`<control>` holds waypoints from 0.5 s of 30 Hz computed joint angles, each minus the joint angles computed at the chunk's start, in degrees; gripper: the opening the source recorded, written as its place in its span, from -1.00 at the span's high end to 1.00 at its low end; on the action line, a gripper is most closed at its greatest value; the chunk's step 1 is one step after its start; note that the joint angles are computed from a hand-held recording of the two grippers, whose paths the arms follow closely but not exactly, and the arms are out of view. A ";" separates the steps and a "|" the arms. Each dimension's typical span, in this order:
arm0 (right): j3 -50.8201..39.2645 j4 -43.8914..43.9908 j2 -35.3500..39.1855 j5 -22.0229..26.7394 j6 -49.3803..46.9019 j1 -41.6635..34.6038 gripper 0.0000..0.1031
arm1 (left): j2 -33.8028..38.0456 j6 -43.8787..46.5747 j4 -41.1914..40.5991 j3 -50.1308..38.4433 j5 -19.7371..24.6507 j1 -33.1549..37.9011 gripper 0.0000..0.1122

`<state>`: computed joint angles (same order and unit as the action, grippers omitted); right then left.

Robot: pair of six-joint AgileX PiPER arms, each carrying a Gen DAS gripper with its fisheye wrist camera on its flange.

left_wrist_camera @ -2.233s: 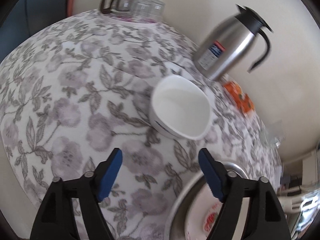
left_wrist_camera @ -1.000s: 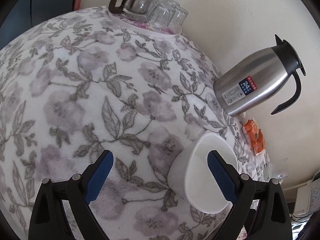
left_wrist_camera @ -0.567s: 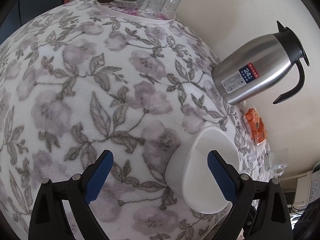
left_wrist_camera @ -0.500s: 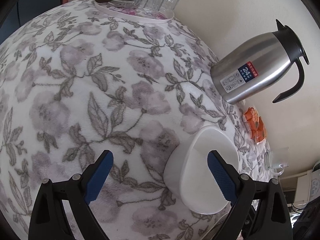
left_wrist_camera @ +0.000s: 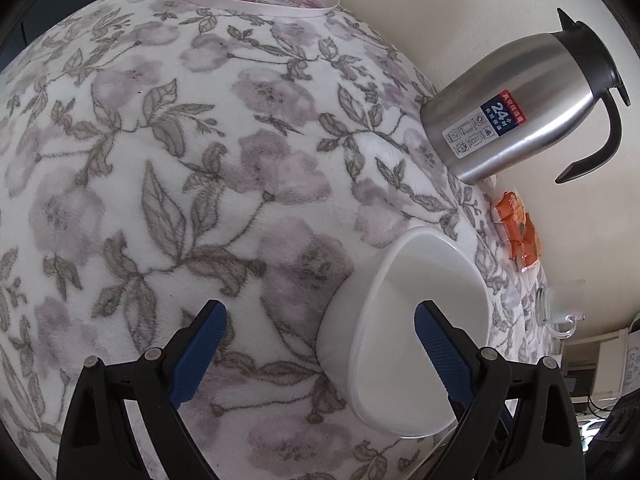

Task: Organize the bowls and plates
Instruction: 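Move both grippers to the rim of the white square MAX bowl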

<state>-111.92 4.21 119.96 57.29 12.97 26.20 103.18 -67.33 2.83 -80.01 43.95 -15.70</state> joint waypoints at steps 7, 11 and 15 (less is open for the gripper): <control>-0.48 1.17 0.72 0.42 -0.49 0.07 -0.63 | 0.30 2.65 -2.92 0.93 -2.46 0.85 -0.35; -0.48 2.56 0.93 0.56 -1.68 -0.13 -0.40 | 1.13 3.96 -3.65 0.28 -2.62 0.81 -0.05; -0.35 4.86 1.12 0.68 -3.47 -0.53 -0.16 | 1.70 5.08 -4.11 0.00 -2.63 0.74 0.27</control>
<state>-112.27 9.07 121.08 57.97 9.50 25.67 104.88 -62.25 -1.27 -80.01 41.33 -14.96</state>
